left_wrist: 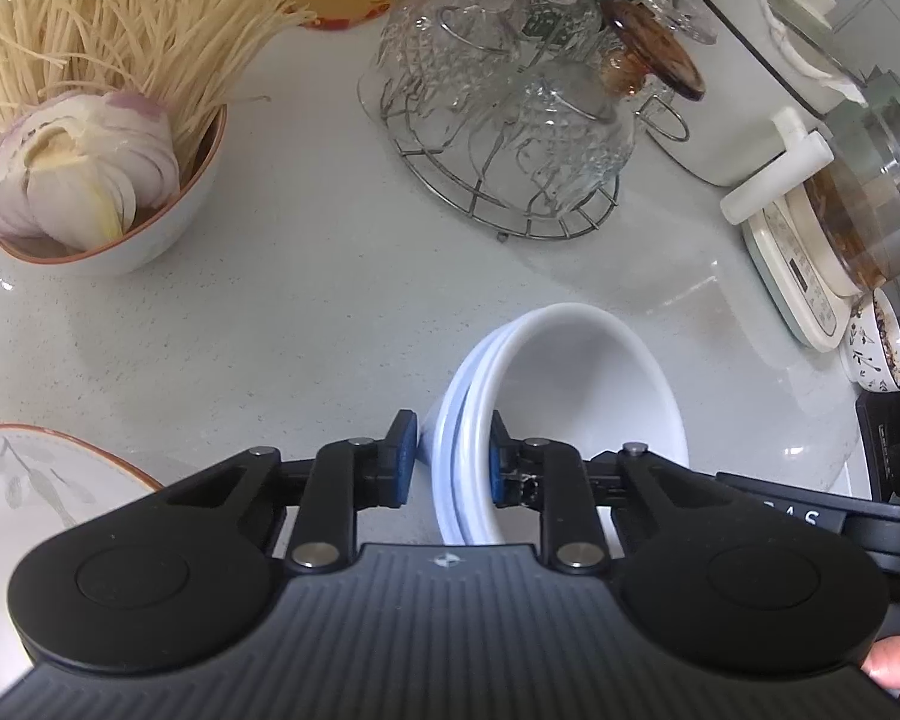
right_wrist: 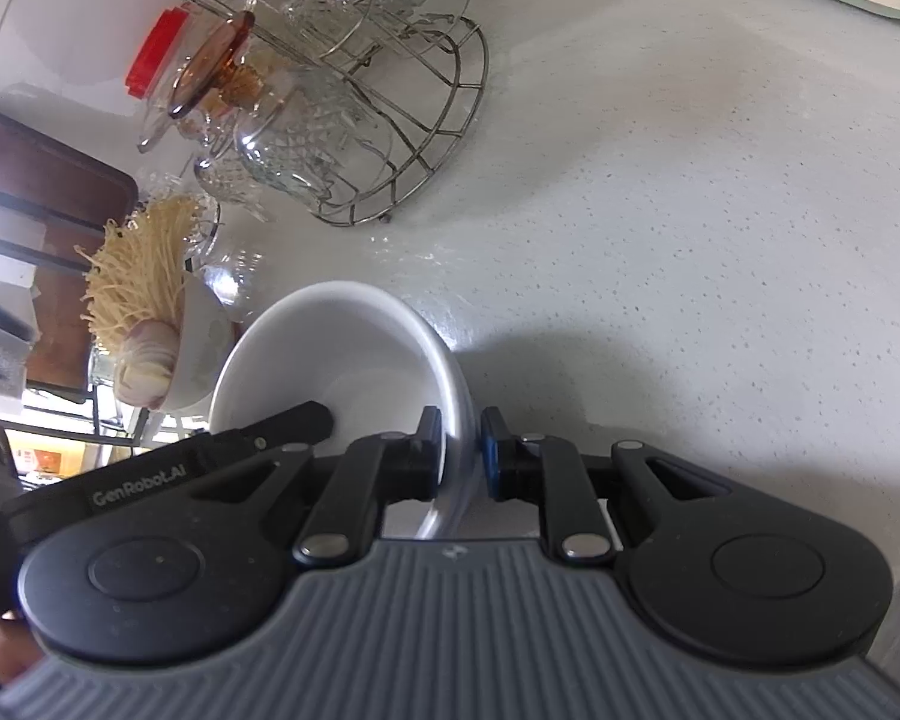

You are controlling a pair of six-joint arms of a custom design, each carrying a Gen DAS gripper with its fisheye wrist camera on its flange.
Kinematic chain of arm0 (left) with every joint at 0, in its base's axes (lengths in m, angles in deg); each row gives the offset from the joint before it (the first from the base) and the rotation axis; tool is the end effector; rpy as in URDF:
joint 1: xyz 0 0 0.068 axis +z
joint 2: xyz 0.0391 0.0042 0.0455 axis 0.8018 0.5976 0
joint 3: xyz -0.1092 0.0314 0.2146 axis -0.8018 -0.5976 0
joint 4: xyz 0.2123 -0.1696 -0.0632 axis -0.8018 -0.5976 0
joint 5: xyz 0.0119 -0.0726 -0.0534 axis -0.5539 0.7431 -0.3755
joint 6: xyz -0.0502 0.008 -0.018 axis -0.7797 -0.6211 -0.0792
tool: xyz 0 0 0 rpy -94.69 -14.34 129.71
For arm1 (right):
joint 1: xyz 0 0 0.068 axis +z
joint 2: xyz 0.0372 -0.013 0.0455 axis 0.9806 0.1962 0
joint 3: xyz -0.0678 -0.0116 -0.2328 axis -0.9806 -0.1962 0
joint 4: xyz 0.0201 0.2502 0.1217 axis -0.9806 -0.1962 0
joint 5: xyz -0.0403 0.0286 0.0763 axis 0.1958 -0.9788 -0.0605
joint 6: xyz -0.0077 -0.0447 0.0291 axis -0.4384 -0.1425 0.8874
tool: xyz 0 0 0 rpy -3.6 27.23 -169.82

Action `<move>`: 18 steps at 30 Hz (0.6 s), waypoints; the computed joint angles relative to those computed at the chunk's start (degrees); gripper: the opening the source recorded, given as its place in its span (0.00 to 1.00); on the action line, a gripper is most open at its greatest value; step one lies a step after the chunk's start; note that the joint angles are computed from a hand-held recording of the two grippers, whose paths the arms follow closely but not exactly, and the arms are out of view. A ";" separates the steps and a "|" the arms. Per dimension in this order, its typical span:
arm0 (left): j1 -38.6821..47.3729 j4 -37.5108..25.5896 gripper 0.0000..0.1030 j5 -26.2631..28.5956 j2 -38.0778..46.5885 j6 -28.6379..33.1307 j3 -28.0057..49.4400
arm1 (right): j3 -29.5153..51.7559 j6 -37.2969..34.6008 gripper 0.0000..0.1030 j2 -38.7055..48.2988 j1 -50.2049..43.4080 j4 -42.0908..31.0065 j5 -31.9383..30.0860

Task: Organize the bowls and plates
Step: 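Lift the bowl stack with both grippers and carry it over the floral plate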

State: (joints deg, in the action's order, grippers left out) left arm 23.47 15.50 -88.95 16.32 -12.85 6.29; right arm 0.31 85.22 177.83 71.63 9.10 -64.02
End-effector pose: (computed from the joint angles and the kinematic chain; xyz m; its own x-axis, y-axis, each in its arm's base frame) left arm 0.2545 -0.1431 0.1397 -0.8572 -0.3813 -0.3462 -0.2782 0.9085 -0.3119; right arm 0.2746 -0.0125 0.1336 -0.9809 0.0623 -0.1842 -0.0574 0.8121 0.5807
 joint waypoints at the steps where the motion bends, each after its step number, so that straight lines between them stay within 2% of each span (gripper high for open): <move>1: -0.14 -0.09 0.25 -0.01 -0.20 -0.01 -0.01 | -0.16 -0.10 0.16 -0.36 -0.12 -0.15 0.13; 18: -2.57 -5.79 0.26 -1.80 -10.86 0.33 -0.92 | -0.96 -1.10 0.17 -10.30 -2.17 -5.38 -1.39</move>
State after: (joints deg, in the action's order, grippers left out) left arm 20.90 9.71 -90.74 5.45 -12.52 5.37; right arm -0.65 84.11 167.53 69.47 3.72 -65.41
